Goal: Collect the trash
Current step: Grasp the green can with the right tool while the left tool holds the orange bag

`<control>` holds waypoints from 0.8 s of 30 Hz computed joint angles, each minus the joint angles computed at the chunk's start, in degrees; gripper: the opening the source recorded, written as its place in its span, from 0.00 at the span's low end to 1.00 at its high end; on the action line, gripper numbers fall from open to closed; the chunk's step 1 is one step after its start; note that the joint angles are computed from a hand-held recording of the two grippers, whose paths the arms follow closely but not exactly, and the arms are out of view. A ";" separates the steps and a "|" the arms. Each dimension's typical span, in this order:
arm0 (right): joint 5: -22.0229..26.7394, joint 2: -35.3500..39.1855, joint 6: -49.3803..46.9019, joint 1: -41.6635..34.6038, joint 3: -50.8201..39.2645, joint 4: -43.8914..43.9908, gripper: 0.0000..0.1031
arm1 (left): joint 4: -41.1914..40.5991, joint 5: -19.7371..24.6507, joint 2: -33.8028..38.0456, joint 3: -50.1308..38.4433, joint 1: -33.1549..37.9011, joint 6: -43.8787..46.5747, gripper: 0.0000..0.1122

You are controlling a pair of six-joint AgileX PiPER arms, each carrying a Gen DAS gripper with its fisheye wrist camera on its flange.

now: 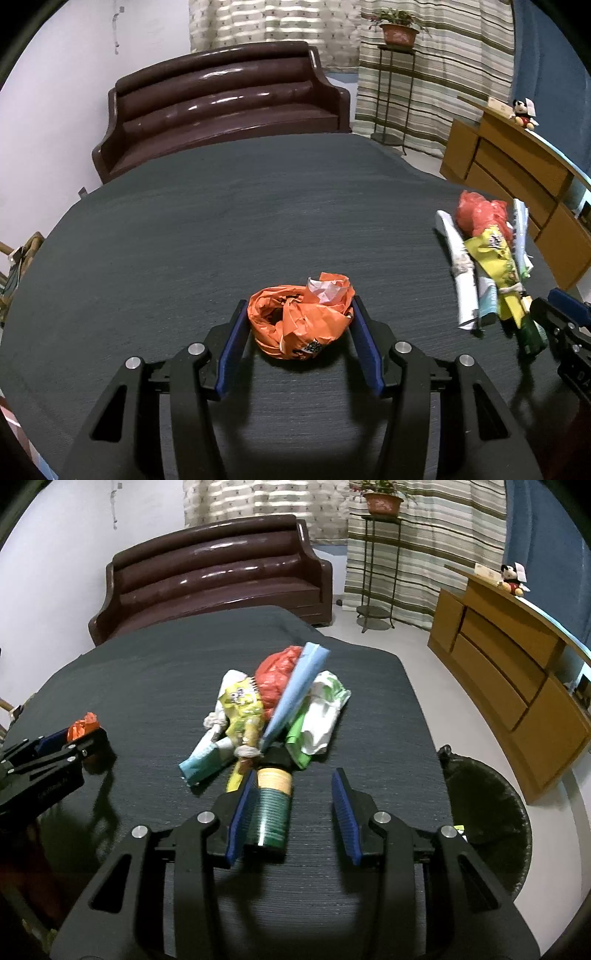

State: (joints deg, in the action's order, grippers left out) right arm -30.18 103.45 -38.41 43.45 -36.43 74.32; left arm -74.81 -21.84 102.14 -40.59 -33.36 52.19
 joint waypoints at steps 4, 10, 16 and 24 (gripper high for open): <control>2.04 1.80 -2.09 -0.64 -1.79 1.60 0.31 | 1.17 0.73 0.01 0.23 1.18 -1.06 0.48; 1.92 2.87 -5.03 0.41 -3.06 5.00 0.22 | 3.38 1.20 0.01 0.51 1.57 -3.36 0.48; 0.39 1.87 -4.22 1.67 -1.67 5.45 0.22 | 6.09 1.01 -0.59 1.81 1.33 -6.12 0.48; 0.62 0.32 -1.65 2.03 1.43 4.62 0.23 | 5.95 1.10 -2.01 3.14 0.81 -5.93 0.48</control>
